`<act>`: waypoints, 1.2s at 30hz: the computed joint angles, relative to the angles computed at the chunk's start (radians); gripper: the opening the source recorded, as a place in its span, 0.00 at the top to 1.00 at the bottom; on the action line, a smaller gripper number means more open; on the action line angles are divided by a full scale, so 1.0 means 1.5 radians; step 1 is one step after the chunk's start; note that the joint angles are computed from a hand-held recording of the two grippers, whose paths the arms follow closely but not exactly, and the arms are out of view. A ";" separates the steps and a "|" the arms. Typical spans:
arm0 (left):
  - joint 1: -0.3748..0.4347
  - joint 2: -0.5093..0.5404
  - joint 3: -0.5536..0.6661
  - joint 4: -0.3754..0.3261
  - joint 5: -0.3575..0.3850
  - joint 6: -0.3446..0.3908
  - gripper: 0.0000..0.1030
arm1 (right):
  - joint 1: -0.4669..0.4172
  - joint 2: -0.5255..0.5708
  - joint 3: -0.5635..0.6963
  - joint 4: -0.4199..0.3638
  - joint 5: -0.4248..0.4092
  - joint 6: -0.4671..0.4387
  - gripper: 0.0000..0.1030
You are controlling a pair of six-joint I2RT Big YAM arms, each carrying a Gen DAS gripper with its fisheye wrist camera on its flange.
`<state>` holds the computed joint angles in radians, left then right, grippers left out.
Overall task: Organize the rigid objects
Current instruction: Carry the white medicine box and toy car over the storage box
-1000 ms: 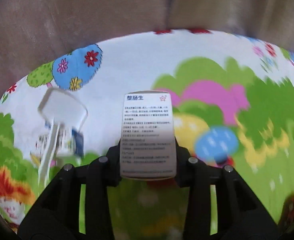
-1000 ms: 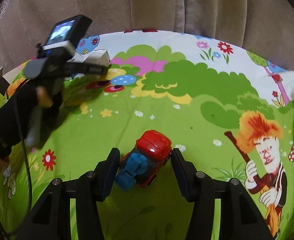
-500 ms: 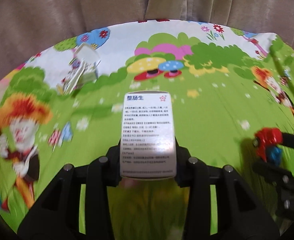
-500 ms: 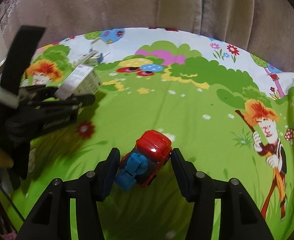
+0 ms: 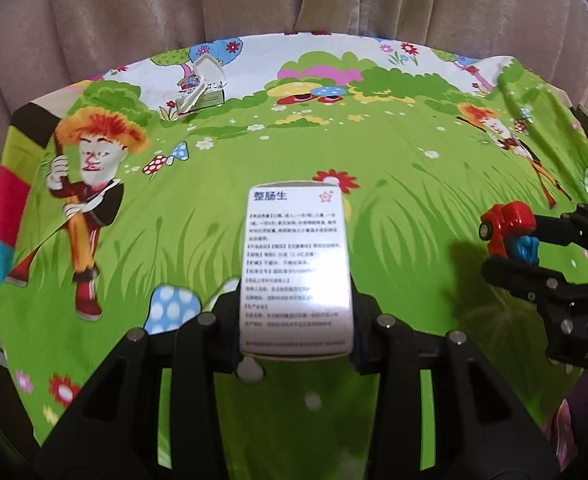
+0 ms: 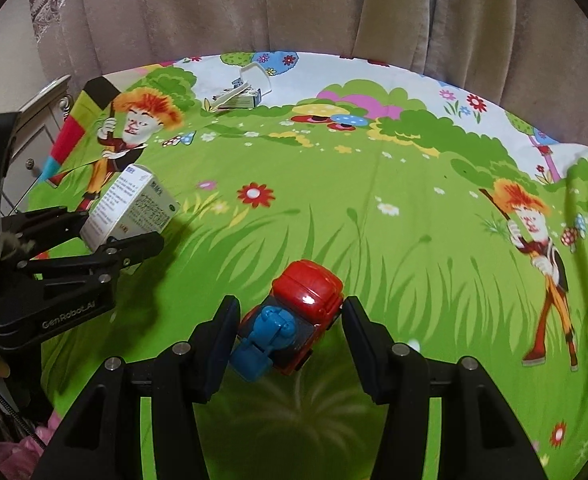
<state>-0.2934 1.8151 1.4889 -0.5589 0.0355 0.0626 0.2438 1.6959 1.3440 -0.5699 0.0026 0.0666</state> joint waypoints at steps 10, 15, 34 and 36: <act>-0.006 -0.081 -0.103 0.028 0.003 -0.029 0.58 | 0.018 -0.090 -0.086 0.014 0.017 0.002 0.48; -0.015 -0.112 -0.138 0.032 0.005 -0.024 0.58 | 0.020 -0.129 -0.122 0.014 0.011 0.015 0.48; -0.102 -0.183 -0.205 0.037 0.006 0.027 0.58 | -0.006 -0.325 -0.288 -0.009 0.019 0.064 0.48; -0.114 -0.190 -0.208 0.037 0.002 0.037 0.58 | -0.017 -0.353 -0.309 -0.014 0.026 0.069 0.48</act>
<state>-0.4647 1.5301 1.1766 -0.5036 0.0390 0.1180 0.2185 1.1663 0.8800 -0.5909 0.0416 0.1694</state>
